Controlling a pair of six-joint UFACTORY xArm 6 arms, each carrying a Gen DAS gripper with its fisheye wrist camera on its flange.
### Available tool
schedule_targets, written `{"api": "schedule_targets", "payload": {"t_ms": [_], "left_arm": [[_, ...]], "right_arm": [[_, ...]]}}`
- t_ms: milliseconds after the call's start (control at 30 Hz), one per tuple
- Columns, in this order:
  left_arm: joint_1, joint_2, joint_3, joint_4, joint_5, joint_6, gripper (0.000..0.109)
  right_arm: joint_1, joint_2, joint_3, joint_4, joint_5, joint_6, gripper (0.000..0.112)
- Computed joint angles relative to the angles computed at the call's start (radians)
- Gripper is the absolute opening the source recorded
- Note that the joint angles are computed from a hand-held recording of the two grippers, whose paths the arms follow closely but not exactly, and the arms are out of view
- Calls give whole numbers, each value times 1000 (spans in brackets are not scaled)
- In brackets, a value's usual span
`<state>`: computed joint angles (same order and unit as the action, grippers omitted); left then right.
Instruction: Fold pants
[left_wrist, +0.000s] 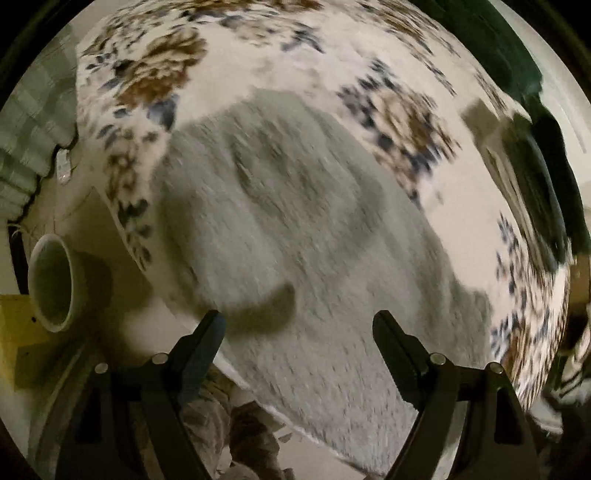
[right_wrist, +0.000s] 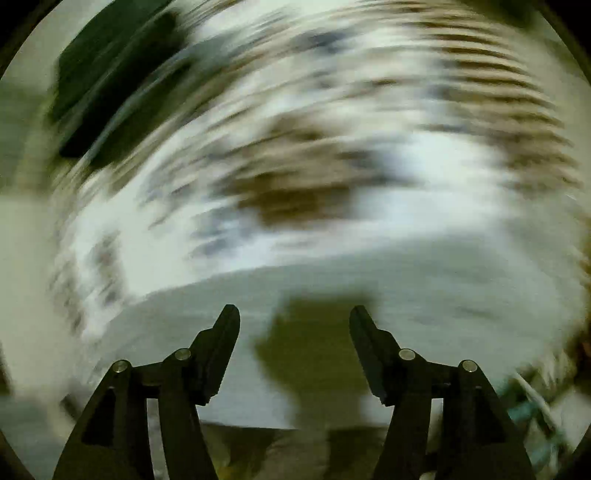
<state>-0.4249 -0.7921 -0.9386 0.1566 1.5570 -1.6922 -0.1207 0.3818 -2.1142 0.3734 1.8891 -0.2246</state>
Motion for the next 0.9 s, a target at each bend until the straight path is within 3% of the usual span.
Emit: {"api": "schedule_targets", "payload": {"t_ms": [167, 233, 333, 433, 667, 833, 900], "left_arm": [[149, 37, 17, -30, -90, 190, 82], [186, 82, 12, -41, -135, 278, 82], [230, 131, 25, -88, -201, 383, 82], [253, 131, 58, -141, -231, 423, 82], [275, 98, 118, -210, -231, 462, 82], [295, 95, 131, -221, -223, 492, 82], [307, 93, 135, -222, -221, 508, 82]], "right_arm": [[289, 183, -50, 137, 34, 98, 64], [359, 266, -124, 84, 52, 125, 64], [408, 398, -276, 65, 186, 185, 64], [428, 312, -162, 49, 212, 100, 64], [447, -68, 327, -66, 230, -168, 64], [432, -114, 417, -43, 214, -145, 64], [375, -93, 384, 18, 194, -91, 64]]}}
